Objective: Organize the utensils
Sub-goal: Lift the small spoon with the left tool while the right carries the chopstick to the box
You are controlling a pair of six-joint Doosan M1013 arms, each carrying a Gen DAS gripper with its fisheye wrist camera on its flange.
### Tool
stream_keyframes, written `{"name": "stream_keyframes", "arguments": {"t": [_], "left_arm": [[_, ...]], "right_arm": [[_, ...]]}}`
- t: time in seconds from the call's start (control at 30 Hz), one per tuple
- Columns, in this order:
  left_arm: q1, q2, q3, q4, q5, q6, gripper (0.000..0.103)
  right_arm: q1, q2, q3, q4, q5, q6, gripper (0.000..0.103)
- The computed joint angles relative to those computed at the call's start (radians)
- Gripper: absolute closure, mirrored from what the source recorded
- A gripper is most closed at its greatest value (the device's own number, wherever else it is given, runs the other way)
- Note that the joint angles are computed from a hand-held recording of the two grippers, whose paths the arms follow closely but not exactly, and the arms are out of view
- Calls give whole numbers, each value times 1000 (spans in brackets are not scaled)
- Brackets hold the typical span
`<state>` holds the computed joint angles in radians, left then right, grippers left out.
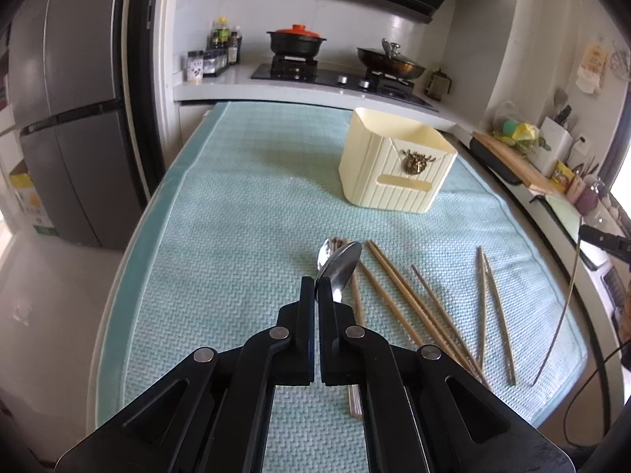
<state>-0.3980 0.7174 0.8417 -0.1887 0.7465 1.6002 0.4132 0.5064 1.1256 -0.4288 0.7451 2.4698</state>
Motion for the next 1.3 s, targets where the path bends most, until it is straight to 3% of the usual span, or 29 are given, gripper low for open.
{"name": "stream_keyframes", "arguments": {"t": [0.5,0.93,1.13,1.3], "left_arm": [[12,-26,-32,-74,-86,27,103],[17,-16,-59,-90,-74,25,103],[18,21,-148,-94,-52,35,103],[16,92,-311,-77,-13,33,103]], "right_arm": [[24,-15,-26,-155,-68,67,97],[33,-13,-40,-226,-95,90,97],[29,1,-74,-233,-100,66,97],[23,25,-139,-253,-103,25,97]]}}
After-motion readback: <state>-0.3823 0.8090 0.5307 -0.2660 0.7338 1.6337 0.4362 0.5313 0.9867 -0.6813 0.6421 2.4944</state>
